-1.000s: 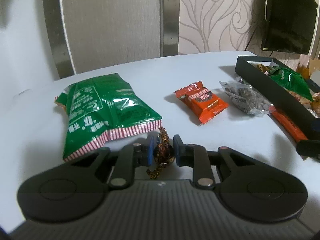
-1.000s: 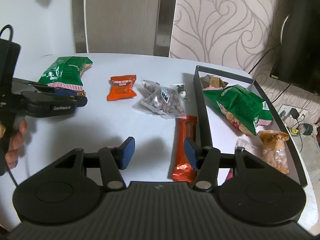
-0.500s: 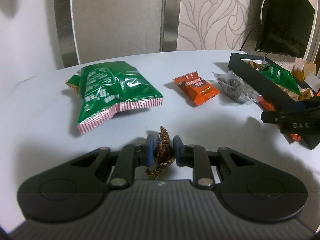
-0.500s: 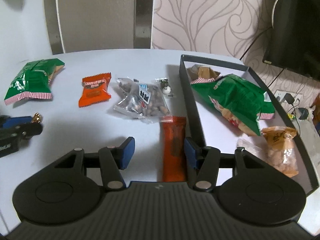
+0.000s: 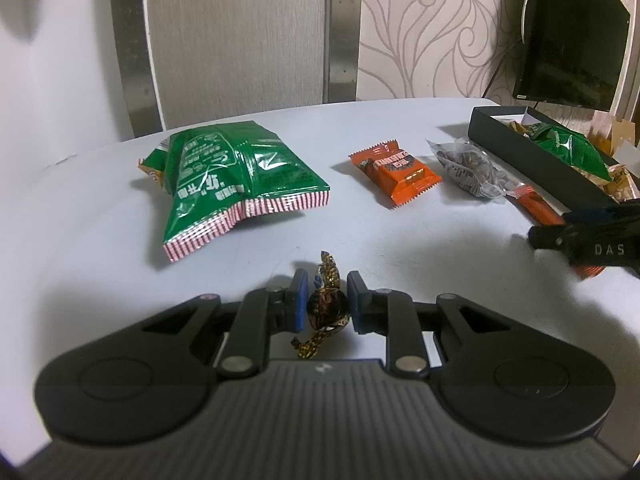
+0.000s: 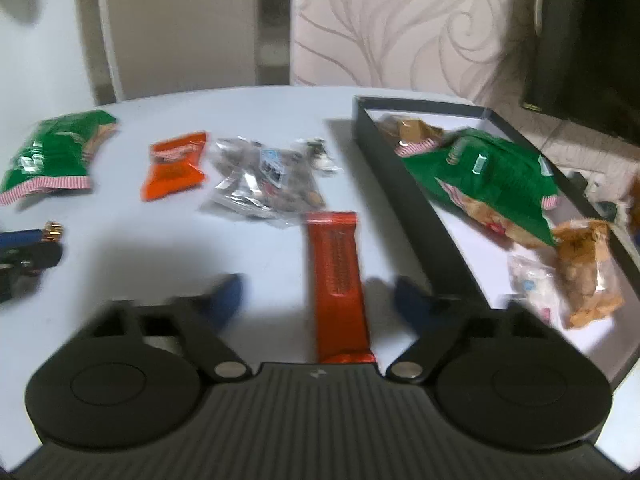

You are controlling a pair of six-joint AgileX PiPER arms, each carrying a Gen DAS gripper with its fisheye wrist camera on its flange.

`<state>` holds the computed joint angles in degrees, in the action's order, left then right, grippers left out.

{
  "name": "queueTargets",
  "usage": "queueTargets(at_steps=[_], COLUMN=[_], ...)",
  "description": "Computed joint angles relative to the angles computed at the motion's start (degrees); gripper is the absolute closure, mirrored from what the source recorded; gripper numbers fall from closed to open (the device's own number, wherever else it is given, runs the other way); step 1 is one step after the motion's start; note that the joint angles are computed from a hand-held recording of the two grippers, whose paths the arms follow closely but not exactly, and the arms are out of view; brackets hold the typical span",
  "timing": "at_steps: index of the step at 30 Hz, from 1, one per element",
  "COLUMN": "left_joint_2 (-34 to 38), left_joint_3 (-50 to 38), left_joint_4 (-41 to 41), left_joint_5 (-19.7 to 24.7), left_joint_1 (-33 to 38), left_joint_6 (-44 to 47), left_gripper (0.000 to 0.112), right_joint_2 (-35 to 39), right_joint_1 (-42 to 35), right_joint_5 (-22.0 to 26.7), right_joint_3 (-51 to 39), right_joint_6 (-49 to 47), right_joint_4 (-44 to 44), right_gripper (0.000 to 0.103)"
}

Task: Organize snacks
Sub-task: 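Grasp the brown wrapped candy with left while right grasps the orange bar, then carry the orange bar toward the black box with the right tool while left holds the candy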

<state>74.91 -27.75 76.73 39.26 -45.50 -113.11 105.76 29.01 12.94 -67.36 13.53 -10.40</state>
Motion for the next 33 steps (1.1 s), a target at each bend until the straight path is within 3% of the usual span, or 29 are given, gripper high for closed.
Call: queueTargets(at_steps=[1,2,3,17,21,30,33], left_joint_2=[0.07,0.15,0.12,-0.18,0.67,3.19,3.79], left_joint_3=[0.04,0.05,0.12,-2.14,-3.66,-8.09,-9.43], left_joint_4=[0.16,0.35,0.5,-3.46,-4.88,-4.89,-5.05], left_joint_5=[0.14,0.03,-0.16,-3.48,-4.3,-1.8,-1.46], left_joint_1=[-0.13,-0.07,0.07,2.37,3.02,1.01,0.2], left_joint_6=[-0.27,-0.47,-0.63,4.74,6.75,10.02,10.65], left_gripper=[0.087,0.088,0.088,0.088,0.088,0.088,0.088], right_joint_2=[-0.05,-0.18,-0.31,-9.66,-11.86,-15.63,-16.93], right_joint_1=[0.37,0.65,0.96,2.61,3.61,5.65,5.58], right_joint_5=[0.76,1.24,1.6,1.32,0.8,0.26,0.29], right_joint_3=[-0.49,-0.74,-0.82,7.27,8.89,11.49,12.41], right_joint_6=[0.7,-0.89,-1.45,-14.69,-12.15,-1.29,-1.5], right_joint_4=[-0.55,0.59,0.66,16.42,13.56,1.82,2.17], right_gripper=[0.063,0.072,0.075,0.077,0.077,0.077,0.077])
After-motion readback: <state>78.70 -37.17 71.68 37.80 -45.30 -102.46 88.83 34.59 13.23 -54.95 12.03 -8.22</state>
